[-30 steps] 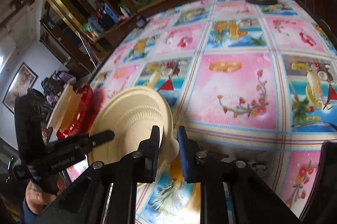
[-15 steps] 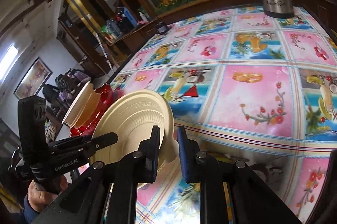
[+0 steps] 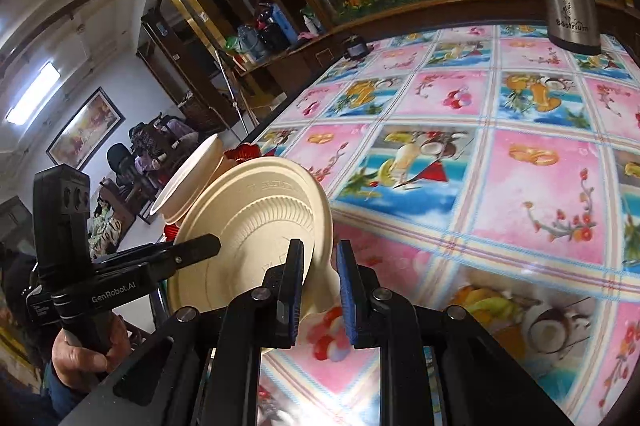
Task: Organize plates and bowls
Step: 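Carry the beige plate over the red stack with the left gripper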
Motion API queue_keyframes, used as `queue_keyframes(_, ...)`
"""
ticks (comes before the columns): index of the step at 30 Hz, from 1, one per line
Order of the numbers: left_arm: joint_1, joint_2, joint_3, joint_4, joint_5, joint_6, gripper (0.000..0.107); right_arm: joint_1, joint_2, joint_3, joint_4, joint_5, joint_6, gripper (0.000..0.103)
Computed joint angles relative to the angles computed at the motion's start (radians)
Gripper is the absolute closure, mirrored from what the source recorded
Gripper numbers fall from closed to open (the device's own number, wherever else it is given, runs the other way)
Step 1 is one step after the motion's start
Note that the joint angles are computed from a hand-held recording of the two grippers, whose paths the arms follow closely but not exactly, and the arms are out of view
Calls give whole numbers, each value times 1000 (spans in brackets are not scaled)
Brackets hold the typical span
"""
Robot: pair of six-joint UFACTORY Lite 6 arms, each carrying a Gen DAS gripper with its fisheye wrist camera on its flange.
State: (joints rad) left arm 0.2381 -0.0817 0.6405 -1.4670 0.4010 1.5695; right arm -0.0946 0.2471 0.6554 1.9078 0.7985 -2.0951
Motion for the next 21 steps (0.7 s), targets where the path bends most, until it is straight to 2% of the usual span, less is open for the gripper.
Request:
queue_keyframes(8, 124, -49, -6, 53, 98, -17, 85, 123, -149, -30, 39, -81, 35, 84)
queue_keyframes(12, 156, -72, -1, 63, 125, -22, 80, 172, -191, -21, 42, -123, 60, 84)
queue_keyframes(21, 258, -82, 36, 102, 210, -47, 80, 245, -179, 56, 15, -174, 137, 84)
